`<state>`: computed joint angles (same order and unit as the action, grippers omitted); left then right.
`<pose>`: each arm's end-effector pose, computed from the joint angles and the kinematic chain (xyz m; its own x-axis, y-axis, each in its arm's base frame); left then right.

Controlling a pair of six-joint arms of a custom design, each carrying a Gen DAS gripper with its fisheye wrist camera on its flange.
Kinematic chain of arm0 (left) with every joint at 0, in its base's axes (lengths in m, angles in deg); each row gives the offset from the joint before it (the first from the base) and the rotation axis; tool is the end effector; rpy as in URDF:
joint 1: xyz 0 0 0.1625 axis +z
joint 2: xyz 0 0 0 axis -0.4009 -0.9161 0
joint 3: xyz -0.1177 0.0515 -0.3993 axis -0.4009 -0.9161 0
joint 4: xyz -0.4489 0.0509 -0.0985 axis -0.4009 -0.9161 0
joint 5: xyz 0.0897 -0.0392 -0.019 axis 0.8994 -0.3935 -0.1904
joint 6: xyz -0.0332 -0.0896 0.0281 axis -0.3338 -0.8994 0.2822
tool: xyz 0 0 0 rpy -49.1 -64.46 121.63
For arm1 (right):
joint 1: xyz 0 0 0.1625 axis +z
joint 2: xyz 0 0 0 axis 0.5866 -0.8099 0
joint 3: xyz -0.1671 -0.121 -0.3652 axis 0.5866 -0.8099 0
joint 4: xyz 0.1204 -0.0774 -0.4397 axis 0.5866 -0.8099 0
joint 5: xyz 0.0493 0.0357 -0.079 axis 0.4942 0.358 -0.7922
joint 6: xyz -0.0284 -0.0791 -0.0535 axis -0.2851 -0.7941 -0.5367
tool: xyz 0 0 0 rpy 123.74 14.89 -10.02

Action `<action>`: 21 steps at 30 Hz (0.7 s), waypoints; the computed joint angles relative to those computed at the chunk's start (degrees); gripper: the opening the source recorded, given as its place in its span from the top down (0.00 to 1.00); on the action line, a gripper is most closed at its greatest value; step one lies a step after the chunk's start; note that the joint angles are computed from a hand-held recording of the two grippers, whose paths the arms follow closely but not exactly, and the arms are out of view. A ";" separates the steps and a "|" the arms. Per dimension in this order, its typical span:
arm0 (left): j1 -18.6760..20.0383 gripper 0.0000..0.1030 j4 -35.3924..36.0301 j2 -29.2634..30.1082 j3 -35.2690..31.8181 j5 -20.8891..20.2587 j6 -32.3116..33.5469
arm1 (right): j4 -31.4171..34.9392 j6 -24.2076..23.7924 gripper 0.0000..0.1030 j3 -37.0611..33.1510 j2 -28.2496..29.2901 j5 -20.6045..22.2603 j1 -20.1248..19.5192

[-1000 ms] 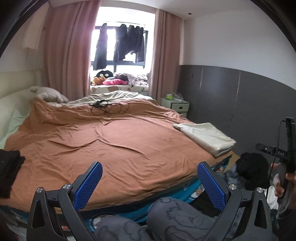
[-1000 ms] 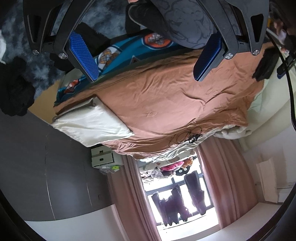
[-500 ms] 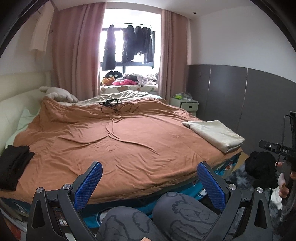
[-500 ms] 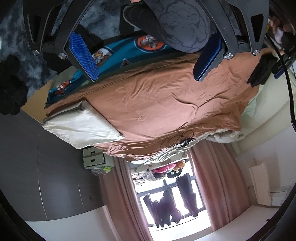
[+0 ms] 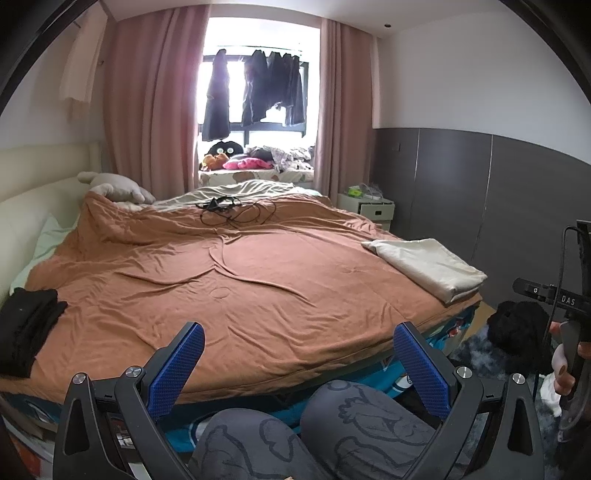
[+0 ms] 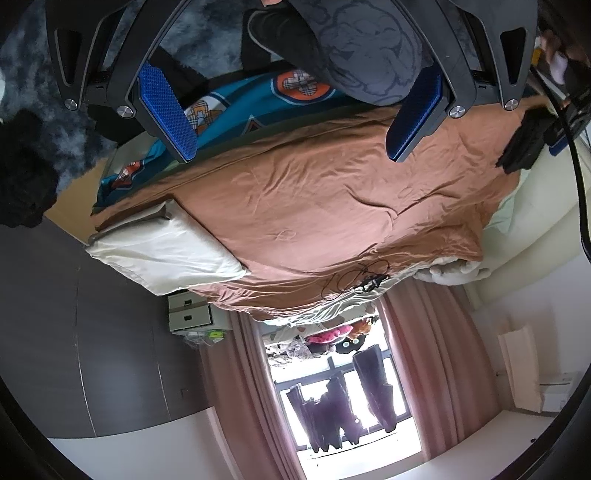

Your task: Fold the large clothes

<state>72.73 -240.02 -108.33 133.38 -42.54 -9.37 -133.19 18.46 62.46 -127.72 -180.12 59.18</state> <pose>-0.3970 -0.7395 0.1502 -0.6556 0.4607 -0.5983 0.7549 0.3809 -0.5338 0.1436 -0.6454 0.3833 -0.8535 0.2418 0.4615 -0.3314 0.4316 -0.8390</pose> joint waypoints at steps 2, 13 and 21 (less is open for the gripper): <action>0.02 0.00 0.06 -0.06 0.04 -0.06 -0.01 | 0.18 0.15 0.00 0.06 -0.12 0.03 -0.05; -0.27 0.00 0.60 -0.26 0.28 0.48 -1.19 | -0.36 0.01 0.00 0.06 0.11 -0.99 0.22; -0.47 0.00 0.31 -0.50 0.75 0.76 -1.51 | -0.49 -0.18 0.00 0.03 0.21 -1.01 0.30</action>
